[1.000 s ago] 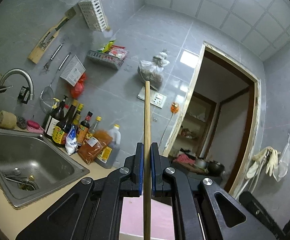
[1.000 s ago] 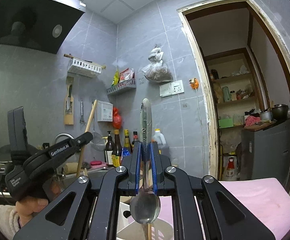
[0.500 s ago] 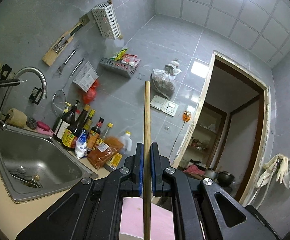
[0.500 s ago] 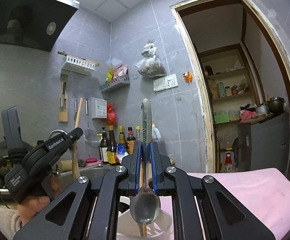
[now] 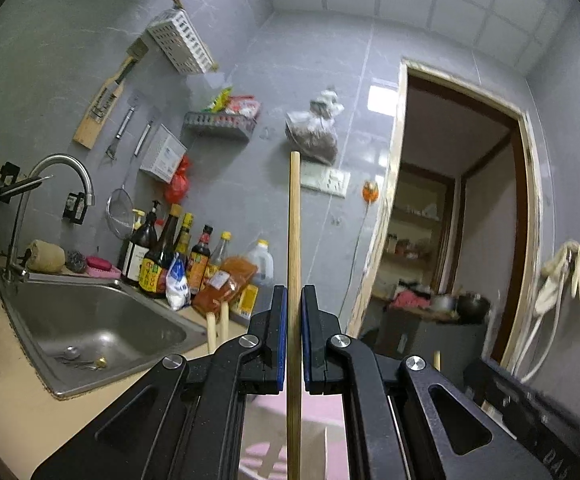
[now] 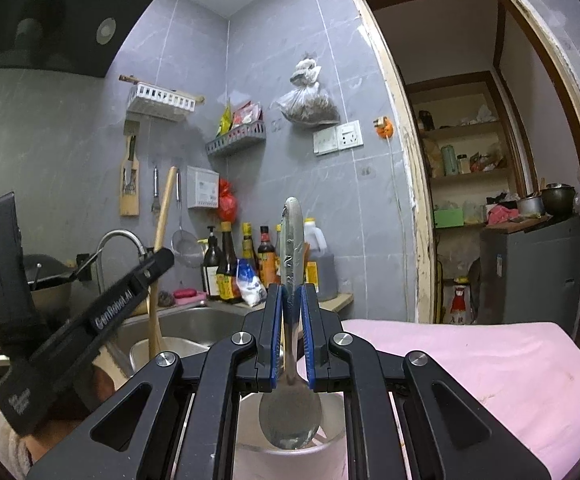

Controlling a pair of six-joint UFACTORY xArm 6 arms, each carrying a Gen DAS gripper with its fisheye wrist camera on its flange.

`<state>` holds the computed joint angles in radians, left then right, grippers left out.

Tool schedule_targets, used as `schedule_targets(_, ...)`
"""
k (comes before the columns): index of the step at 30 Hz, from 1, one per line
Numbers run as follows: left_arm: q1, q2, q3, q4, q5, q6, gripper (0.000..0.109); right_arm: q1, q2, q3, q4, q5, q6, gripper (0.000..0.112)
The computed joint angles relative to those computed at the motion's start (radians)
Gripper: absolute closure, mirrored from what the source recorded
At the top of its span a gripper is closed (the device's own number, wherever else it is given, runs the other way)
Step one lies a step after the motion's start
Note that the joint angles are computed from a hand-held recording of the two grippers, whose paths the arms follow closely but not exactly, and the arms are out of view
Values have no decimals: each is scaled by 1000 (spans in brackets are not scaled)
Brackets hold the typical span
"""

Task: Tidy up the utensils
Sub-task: 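Lower spoon and chopstick into the caddy and open both grippers, then move both open tools back down to the remaining utensils on the table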

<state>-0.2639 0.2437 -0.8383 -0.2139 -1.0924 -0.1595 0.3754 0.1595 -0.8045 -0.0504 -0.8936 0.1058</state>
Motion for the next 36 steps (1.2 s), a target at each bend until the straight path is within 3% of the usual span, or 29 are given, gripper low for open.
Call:
schedule_targets(7, 15, -80, 62, 81, 154, -55, 102, -25, -4, -2, -68, 48, 65, 101)
schedule_targets(9, 19, -107, 83, 102, 193, -68, 102, -30, -4, -3, -79, 48, 79, 83)
schedule_targets(19, 53, -226, 165, 212, 338, -132, 98, -46, -47, 25, -109, 47, 131, 80)
schedule_targets(27, 83, -297, 215, 316, 362, -209, 67, -15, -162, 109, 17, 114, 24, 53)
schedule_targets(29, 62, -328, 233, 273, 388, -159, 55, -1, -207, 145, 73, 127, -29, 36)
schedule_targets(32, 45, -357, 261, 256, 387, -128, 30, 7, -280, 205, 136, 146, -88, 29)
schedule_targets(36, 13, -384, 296, 245, 375, -102, 18, 18, -376, 275, 233, 188, -173, 14)
